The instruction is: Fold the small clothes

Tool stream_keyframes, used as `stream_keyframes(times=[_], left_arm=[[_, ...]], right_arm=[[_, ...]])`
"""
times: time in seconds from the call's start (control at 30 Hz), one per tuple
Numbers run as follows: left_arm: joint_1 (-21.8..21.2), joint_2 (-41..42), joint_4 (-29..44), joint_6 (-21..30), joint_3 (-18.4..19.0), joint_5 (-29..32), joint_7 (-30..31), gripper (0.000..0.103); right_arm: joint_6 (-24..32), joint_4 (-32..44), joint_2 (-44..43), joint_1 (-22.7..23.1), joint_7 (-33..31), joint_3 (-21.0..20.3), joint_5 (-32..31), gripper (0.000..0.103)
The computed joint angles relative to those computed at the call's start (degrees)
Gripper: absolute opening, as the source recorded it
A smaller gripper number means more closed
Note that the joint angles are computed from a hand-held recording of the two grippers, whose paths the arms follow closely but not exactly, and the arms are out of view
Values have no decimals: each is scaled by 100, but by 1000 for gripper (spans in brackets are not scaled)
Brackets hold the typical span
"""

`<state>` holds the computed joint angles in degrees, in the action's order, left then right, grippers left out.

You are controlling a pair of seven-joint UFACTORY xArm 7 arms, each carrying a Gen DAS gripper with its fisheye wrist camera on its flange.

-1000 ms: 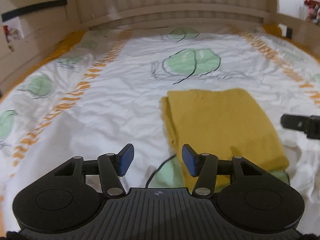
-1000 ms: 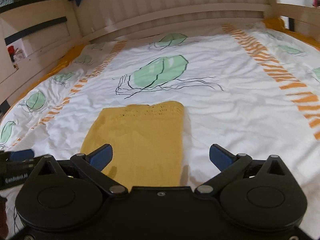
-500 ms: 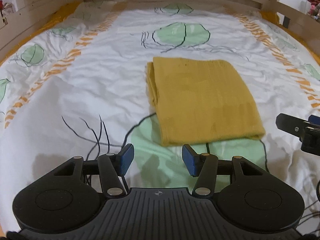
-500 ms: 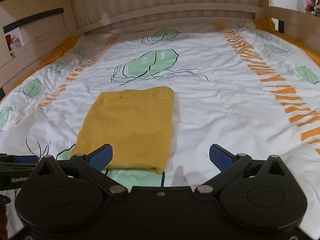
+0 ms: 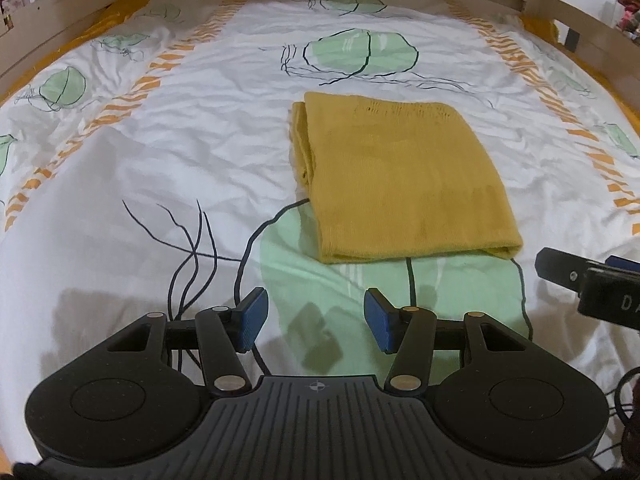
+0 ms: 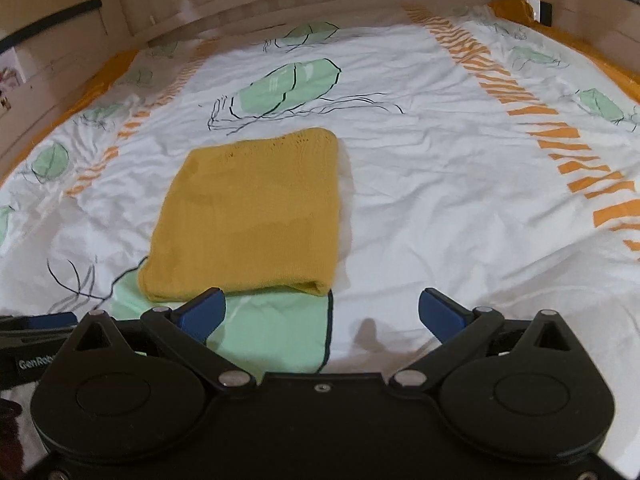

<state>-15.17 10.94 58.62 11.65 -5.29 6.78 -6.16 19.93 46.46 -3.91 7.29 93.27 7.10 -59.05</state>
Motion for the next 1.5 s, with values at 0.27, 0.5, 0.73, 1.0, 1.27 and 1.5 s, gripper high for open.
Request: stream_keyframes(times=[0.27,0.5,0.73,1.0,1.27,1.5], left_arm=[[5,-15,-10,28,-5,-36,13,51],[6,-15,-10,38,6,-26,-5,51],[19,8,42,118,-25,-74,51,51],[4,43,85,199,-26,-77,45,51],[-1,74,131,254,-28,-90,50,51],[0,90,145,251,-29,-90,67,51]], right_arm=[[-96,2,13,-11,-116,-21,75,102],[-159,14,50,-8,-256,-34,236,102],[-248,6,79,-20,-351,-61,335,102],[-345,9,152,3,-467,-85,510,102],[-413,33,203,25,-527,-122,599,102],[-456,43,237,45,-609,-153,689,102]])
